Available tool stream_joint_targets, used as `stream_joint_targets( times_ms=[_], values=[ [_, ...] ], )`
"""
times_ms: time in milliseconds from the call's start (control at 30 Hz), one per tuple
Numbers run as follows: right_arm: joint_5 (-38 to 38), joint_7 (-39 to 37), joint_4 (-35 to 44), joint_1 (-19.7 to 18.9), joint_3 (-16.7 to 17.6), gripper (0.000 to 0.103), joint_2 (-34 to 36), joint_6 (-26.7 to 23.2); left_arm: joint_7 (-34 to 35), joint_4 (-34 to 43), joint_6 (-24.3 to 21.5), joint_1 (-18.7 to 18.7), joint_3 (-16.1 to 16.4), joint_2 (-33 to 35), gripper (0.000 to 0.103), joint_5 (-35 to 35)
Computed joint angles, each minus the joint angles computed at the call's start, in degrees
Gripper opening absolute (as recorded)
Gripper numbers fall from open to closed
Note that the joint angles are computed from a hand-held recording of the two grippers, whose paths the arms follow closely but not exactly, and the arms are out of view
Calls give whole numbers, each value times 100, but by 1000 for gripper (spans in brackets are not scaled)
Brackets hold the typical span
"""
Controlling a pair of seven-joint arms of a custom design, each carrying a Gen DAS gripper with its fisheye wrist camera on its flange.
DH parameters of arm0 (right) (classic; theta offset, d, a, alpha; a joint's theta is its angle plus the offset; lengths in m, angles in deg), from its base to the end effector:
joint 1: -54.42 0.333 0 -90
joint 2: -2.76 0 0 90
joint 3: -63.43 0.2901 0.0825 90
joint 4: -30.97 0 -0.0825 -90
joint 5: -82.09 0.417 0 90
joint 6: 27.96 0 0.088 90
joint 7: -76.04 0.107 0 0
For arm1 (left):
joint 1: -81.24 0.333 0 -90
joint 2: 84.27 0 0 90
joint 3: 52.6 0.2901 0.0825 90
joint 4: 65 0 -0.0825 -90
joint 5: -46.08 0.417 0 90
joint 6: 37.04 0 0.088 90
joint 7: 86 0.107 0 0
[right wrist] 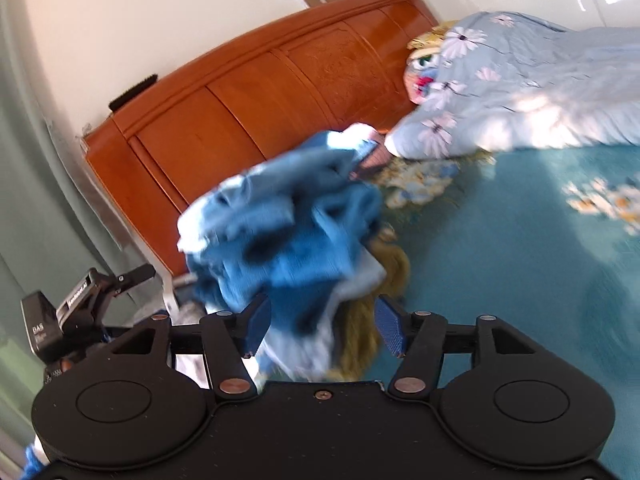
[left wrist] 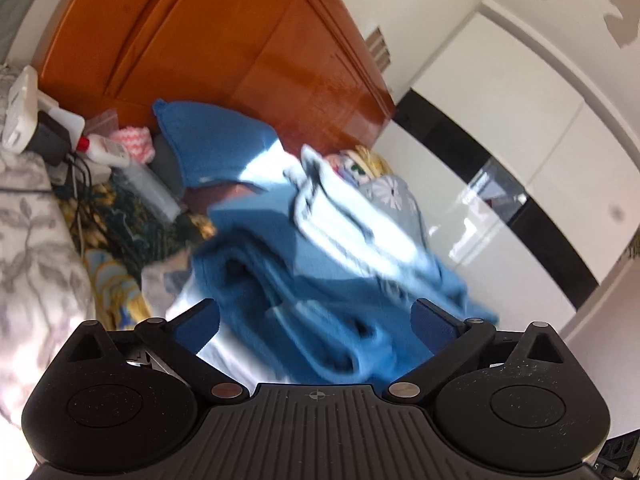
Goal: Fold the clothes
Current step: 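Open both tools and release the sweatshirt on the stack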
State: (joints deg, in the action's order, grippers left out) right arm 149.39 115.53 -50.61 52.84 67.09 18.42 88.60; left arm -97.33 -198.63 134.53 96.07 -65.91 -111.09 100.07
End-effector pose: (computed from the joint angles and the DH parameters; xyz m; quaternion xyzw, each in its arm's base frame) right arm 0.7025 0.0716 0.5831 -0.7204 0.4161 0.0605 0.5515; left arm 0.4980 -0.0587 0.5806 -0.7788 0.2749 -0.4778 0.2994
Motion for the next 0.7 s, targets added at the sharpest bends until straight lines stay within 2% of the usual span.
stream_joint_targets(
  times_ms=[133,200,300,367,533,600,700],
  values=[
    [106,-224,-1067,-119,-226,65,-741,69,-217,-207,-296,-164,-286,-206,102,-10],
    [232,-459,-1590,-147,-384,80,-1098,53,-259,-225,-566,-339,-397,-226,102,-61],
    [160,-732,-2258,-153,-640,94,-1507,69,126,-9,-1379,-836,-450,-51,103,-326],
    [-60,-617,-2581,-157,-787,94,-1709,117,449,181,-1678,-1132,-432,140,103,-391],
    [-75,-678,-3434,-236,-1108,101,-2288,422,596,643,-1763,-1527,-500,607,103,-162],
    [20,-862,-3759,-265,-1227,102,-2528,627,499,856,-2035,-1649,-611,766,103,1],
    [45,-1026,-4144,-337,-1417,102,-2815,792,351,1214,-2707,-1893,-766,1029,103,201]
  ],
)
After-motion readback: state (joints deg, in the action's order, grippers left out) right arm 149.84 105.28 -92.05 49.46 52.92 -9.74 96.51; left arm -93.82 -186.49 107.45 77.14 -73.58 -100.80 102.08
